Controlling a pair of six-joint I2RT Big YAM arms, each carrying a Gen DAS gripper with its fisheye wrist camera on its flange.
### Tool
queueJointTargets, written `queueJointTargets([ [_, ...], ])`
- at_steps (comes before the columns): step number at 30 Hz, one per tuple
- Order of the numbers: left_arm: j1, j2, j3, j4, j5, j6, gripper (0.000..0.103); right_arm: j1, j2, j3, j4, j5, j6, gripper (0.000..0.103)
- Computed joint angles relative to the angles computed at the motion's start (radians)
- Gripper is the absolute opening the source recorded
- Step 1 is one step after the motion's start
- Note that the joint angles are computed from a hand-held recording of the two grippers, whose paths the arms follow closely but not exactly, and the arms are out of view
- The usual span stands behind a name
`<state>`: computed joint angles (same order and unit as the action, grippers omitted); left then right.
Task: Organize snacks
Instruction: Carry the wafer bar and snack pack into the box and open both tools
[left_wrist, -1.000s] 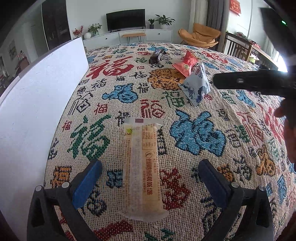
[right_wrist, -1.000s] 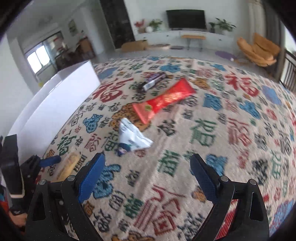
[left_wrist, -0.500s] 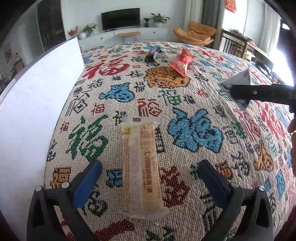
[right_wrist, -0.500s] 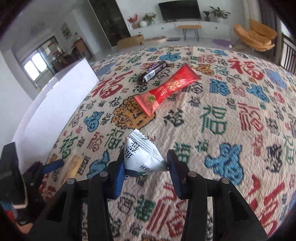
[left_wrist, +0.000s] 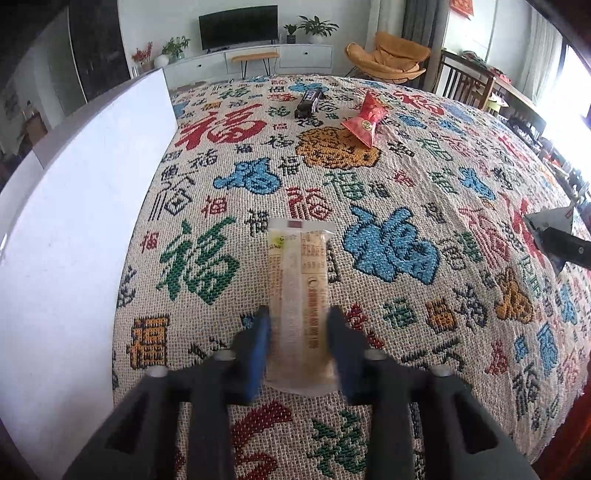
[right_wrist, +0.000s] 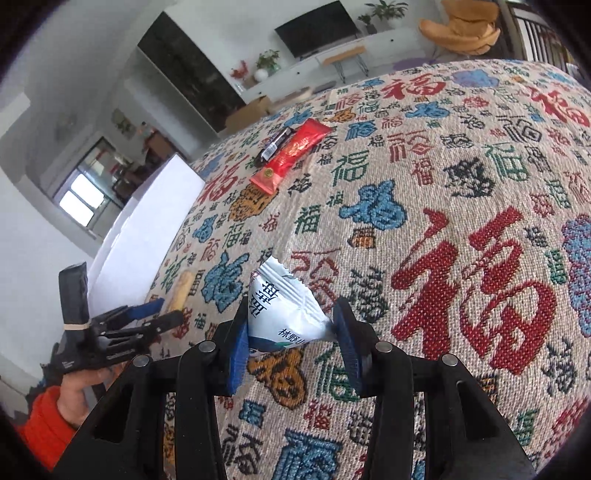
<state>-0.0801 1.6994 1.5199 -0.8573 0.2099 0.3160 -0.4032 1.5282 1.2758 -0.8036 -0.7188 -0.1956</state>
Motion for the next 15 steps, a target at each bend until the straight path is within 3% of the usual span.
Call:
queueJointTargets([
  [5,0.055,-0.056,-0.039,0.023,0.162,-0.092,0.028,0.022,-0.039,-0.010,-0.023,0.030,-0.024,0.045],
  [9,0.135,-0.133,-0.038,-0.030,0.370,-0.175,0.029,0.064,-0.067,-0.003,-0.051,0.040,-0.041,0.045],
  [15,0.297,-0.248,0.002,-0.066,0.589,-0.280,0.029,0.223,-0.110,0.090,-0.081,-0.018,0.003,0.045],
])
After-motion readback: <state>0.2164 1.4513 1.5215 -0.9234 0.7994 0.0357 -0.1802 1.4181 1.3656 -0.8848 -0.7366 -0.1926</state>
